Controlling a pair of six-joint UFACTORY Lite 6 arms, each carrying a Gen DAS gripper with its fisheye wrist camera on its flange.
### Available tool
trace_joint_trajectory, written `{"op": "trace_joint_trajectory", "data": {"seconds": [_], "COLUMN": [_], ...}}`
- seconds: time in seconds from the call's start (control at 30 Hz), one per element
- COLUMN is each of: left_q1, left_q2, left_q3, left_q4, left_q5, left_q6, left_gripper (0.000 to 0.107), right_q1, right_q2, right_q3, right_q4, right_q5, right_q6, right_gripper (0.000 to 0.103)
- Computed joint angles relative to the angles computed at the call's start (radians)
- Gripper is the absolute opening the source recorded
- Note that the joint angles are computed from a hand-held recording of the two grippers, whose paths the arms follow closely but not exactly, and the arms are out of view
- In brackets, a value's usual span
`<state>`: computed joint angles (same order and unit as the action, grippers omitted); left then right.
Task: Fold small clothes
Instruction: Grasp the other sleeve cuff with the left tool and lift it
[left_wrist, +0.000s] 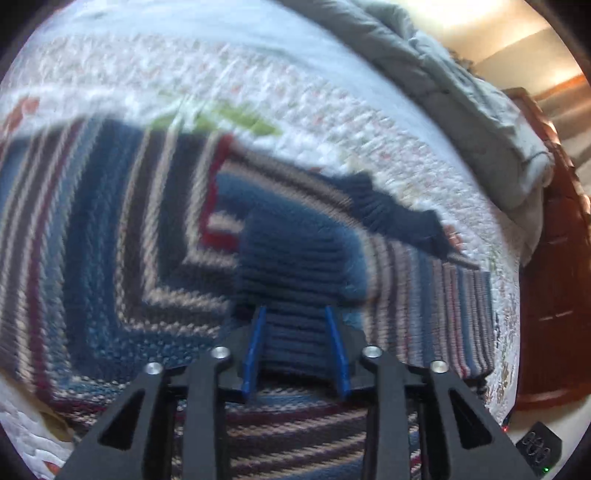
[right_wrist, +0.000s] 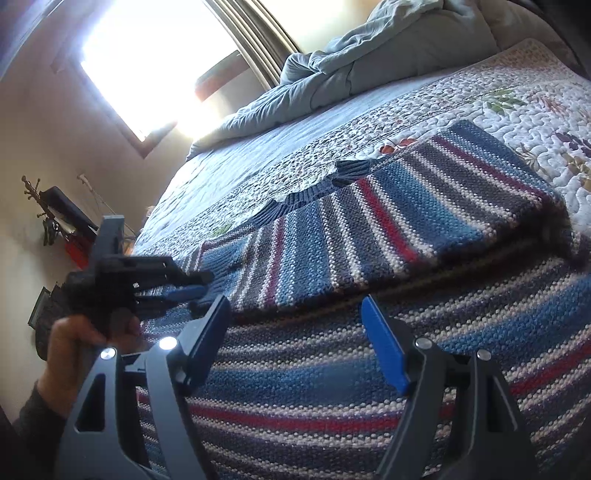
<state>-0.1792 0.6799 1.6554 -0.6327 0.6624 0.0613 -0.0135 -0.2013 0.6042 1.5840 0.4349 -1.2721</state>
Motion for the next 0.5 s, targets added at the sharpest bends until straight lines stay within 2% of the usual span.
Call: {"op": "trace_joint_trajectory", "data": {"seconds": [0.07,0.1,0.13,0.17,0.2,0.27,0.37,0.4,0.47,0.5], "left_q1": [0.033,0.056,0.091,0.156,0.21,0.386,0.7,0.805,0.995,1.043], "left_q2": [-0.089,-0.143,-0.21,-0.31,-0.374,-0.462,-0.477,-0.438,-0.292,-0.222], "left_q3": [-0.103,-0.161,-0.233,-0.335,-0.397,-0.467,-0.441,-0.399,-0.249,-0.175], "left_q4": [-0.09,-0.13,-0.184,-0.254,-0.284,-0.311,-0.213,-0.217,-0.238,-0.245], "left_q5": [-0.014,-0.022,-0.03,-0.035,-0.041,0.029,0.025,0.027,0.094,0.117], "left_q6": [0.091,0.14,0.208,0.3,0.35,0.468,0.465,0.486,0.499,0.482], "left_gripper": [0.031,0.047,0.058,0.077,0.084,0.085,0.086,0.086,0.086,0.086], "right_q1": [0.0,0.003,0.006,0.01,0.014,0.027,0.045,0.057,0.081,0.104], "right_q2": [0.008,0.012,0.015,0.018,0.018,0.013,0.006,0.012,0.025,0.032], "right_q3": [0.003,0.004,0.006,0.007,0.006,0.004,0.0,0.0,0.004,0.005], "right_q4": [-0.001,-0.001,0.0,0.002,0.006,0.007,0.015,0.025,0.038,0.053], "right_q5": [0.001,0.001,0.001,0.001,0.003,-0.005,-0.023,-0.032,-0.05,-0.066], "right_q6": [-0.001,-0.001,-0.001,-0.001,-0.002,-0.002,-0.004,-0.009,-0.016,-0.027], "right_gripper": [0.074,0.074,0.074,0.074,0.075,0.075,0.076,0.076,0.076,0.076]}}
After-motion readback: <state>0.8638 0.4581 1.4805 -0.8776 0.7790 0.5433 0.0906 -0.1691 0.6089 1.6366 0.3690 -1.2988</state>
